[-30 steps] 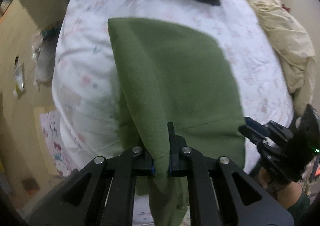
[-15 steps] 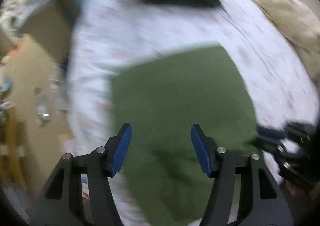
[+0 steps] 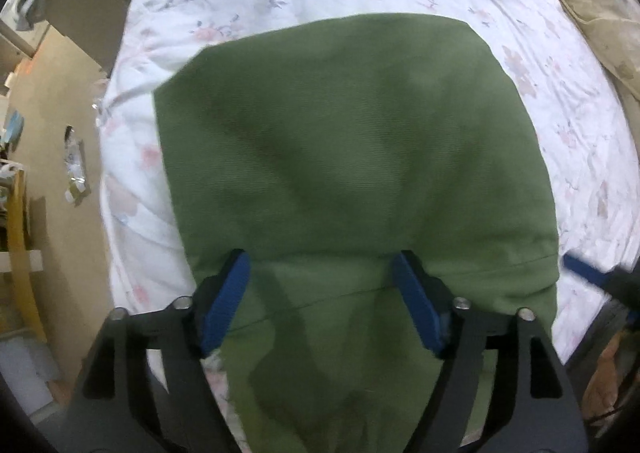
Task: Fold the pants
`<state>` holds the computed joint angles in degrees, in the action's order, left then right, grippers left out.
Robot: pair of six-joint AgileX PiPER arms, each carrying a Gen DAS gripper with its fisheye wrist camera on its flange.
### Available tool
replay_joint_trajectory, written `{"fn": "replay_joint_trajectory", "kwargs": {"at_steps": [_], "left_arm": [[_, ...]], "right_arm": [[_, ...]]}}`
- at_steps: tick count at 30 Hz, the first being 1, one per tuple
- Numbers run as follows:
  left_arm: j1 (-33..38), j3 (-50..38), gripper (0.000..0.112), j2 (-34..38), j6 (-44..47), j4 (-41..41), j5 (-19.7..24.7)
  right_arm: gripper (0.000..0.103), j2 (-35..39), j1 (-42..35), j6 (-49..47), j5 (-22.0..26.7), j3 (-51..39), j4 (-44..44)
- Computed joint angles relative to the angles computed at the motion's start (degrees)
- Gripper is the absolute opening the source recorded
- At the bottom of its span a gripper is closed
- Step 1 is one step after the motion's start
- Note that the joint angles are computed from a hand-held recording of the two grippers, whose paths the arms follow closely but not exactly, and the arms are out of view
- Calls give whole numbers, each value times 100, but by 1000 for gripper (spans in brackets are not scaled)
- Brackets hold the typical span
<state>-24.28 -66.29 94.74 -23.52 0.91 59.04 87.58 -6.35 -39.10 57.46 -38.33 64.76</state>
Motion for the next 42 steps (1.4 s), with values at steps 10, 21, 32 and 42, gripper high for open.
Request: {"fn": "replay_joint_trajectory", "kwargs": {"at_steps": [10,21,32,42], "left_arm": [[893,36,83,-858,-300,-293,-316],[1761,331,83,-1332,-357,-1028,-649],[1933,544,83,-1233,21,-1806,-823],[1837,-615,87,208,1858,-3217,-565]], "right_arm": [[95,1023,1433,-867,-192,755,1906],[25,-678,1985,866,-1285,-104,164],[27,1624,-392,189,1017,-3432,-1821],[86,2327,-1329,495,943,-3044,-1230]]}}
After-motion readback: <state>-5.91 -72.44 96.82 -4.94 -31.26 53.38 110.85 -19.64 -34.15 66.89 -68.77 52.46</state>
